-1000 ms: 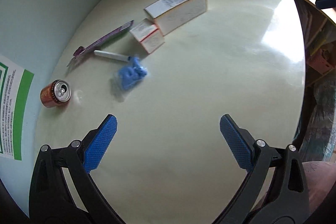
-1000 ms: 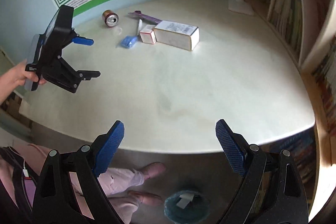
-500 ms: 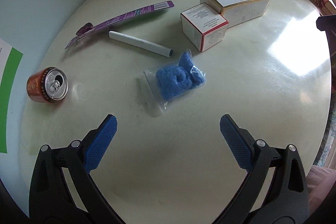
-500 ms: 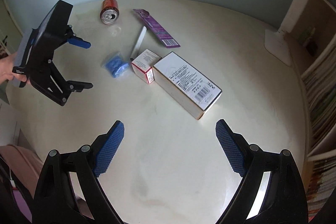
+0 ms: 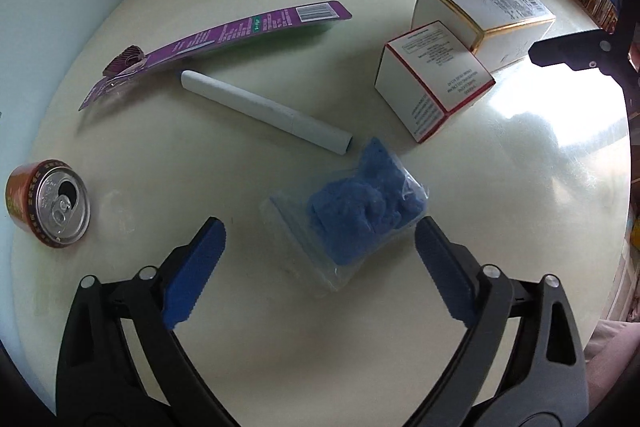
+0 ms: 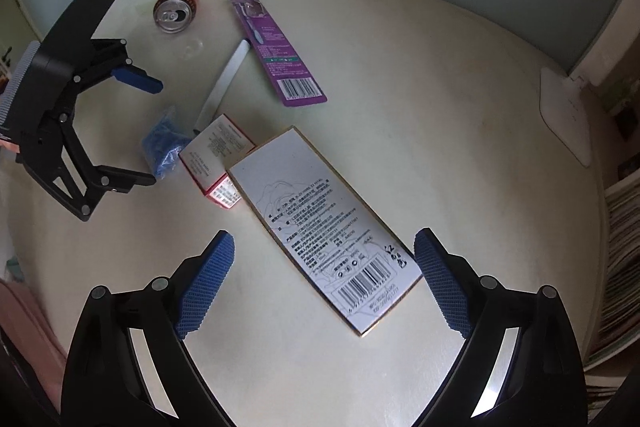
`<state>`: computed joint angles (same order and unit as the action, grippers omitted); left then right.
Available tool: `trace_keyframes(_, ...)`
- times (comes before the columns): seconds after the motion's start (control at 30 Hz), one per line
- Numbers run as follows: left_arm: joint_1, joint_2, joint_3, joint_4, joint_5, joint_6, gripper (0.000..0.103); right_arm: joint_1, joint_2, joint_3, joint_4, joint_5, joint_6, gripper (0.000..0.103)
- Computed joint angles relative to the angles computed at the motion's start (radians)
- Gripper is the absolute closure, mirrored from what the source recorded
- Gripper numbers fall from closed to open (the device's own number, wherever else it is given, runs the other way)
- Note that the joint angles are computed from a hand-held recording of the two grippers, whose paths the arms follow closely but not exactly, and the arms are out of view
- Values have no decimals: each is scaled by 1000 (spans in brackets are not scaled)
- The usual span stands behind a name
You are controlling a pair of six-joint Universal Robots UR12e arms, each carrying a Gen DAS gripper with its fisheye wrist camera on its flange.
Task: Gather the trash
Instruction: 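Grasp the blue bag with the left tool while the right tool grasps the white-and-gold box, then carry the blue bag and white-and-gold box over the teal wastebasket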
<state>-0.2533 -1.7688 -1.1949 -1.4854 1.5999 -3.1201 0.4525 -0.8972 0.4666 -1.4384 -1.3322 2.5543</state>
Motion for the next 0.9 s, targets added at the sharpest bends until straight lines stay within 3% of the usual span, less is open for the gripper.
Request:
trace_keyframes(0.13,10,1,-1,13,-43,7,27,7,10,-5,22,2,-30,14)
trace_keyframes(0.17,10,2,-2,19,-43,16,35,8,13,-8,29,1,-31,16)
trace_keyframes(0.2,10,-1,1,24,-46,21,48,8,15,-12,37,1,-27,20)
trace_keyframes(0.27,11,-1,7,18,-51,28,61,6,26,-36,71,14,-12,42)
trace_keyframes(0.3,11,-2,9,12,-52,28,67,5,26,-38,77,15,0,48)
trace_keyframes(0.37,12,1,9,9,-58,26,80,3,14,-20,67,17,13,53)
trace_keyframes(0.47,10,10,2,16,-61,32,91,-2,-11,14,52,23,29,53)
trace_keyframes(0.9,-31,36,4,18,-26,45,99,-30,-173,244,-103,33,117,53)
